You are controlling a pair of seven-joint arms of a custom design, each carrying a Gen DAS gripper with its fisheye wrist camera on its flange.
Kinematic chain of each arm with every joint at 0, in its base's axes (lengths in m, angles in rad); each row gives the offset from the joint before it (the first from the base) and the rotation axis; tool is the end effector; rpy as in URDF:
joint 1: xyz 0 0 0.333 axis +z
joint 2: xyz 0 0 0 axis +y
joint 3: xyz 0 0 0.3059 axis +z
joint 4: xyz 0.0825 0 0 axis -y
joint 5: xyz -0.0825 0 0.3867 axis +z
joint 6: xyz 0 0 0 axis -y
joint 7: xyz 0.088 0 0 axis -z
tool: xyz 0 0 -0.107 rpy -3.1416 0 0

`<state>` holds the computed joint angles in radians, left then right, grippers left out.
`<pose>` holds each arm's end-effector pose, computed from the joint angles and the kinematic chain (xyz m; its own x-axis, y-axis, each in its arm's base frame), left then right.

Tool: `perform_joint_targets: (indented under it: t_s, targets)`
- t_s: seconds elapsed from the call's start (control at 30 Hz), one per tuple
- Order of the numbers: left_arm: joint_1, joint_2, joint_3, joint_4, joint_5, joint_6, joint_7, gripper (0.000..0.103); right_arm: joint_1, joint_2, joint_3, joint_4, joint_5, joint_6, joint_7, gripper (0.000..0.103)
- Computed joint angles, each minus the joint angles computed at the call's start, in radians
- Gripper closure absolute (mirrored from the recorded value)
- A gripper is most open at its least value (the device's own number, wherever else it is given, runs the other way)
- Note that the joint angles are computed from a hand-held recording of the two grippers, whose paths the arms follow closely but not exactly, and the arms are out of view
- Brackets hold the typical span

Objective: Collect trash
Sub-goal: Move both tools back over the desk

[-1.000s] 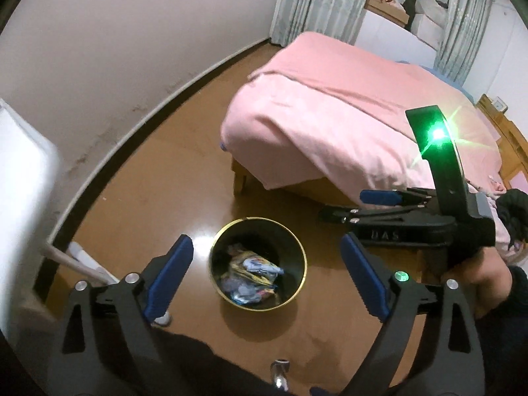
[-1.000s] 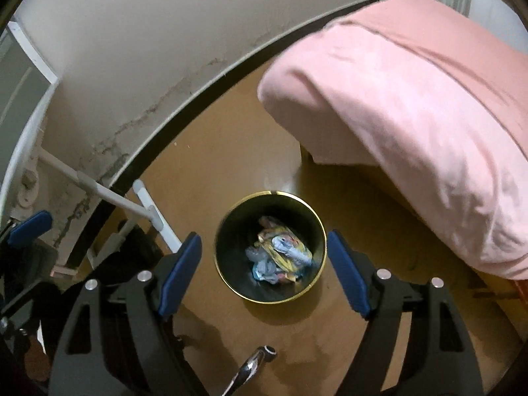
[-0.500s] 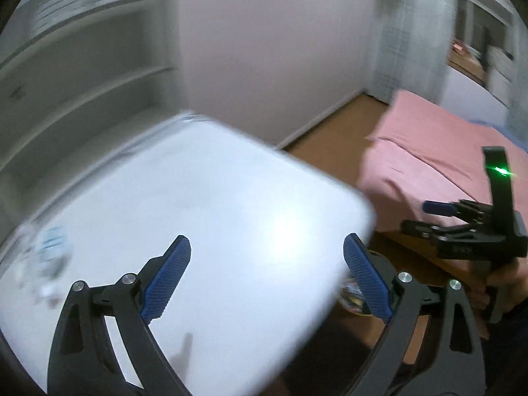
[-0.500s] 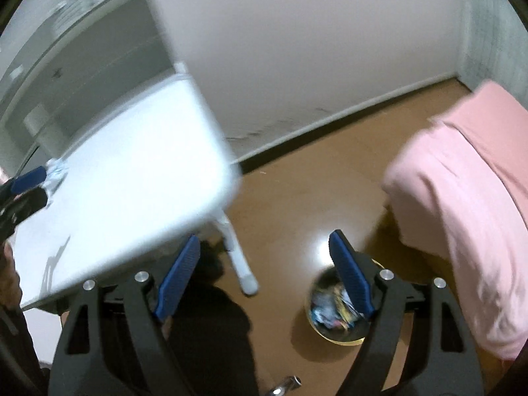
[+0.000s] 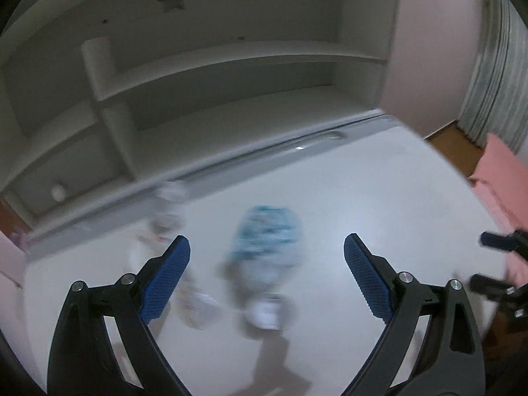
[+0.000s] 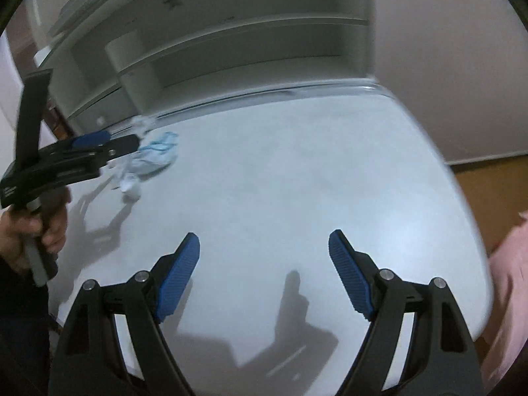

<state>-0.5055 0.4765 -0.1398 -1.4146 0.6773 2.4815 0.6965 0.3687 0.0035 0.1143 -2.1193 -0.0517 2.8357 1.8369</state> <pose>0.6010 -0.4291 0.4856 -0.1412 -0.9897 -0.0233 -0.7137 0.1181 -0.6905 0.5236 0.2775 0.4826 0.3006 -0.9449 -0.1296 -0.7521 -0.1513 -0.6415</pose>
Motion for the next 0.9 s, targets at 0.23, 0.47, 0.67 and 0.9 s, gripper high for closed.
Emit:
perform_joint_targets:
  t_s: [0.23, 0.47, 0.67, 0.9]
  targets:
    - [0.115, -0.111, 0.008, -0.213, -0.015, 0.032, 0.054, 0.012, 0.057, 0.147, 0.001, 0.182, -0.012, -0.067, -0.036, 0.025]
    - [0.178, -0.119, -0.015, -0.271, -0.103, 0.095, 0.084, 0.012, 0.109, 0.261, -0.019, 0.326, -0.004, -0.123, -0.059, 0.025]
    - [0.183, -0.07, -0.002, -0.233, -0.106, 0.106, 0.103, 0.012, 0.142, 0.371, -0.03, 0.481, 0.005, -0.192, -0.096, 0.025]
    - [0.166, -0.052, 0.01, -0.207, -0.076, 0.143, 0.114, 0.057, 0.151, 0.569, -0.001, 0.798, 0.116, -0.339, -0.174, 0.025]
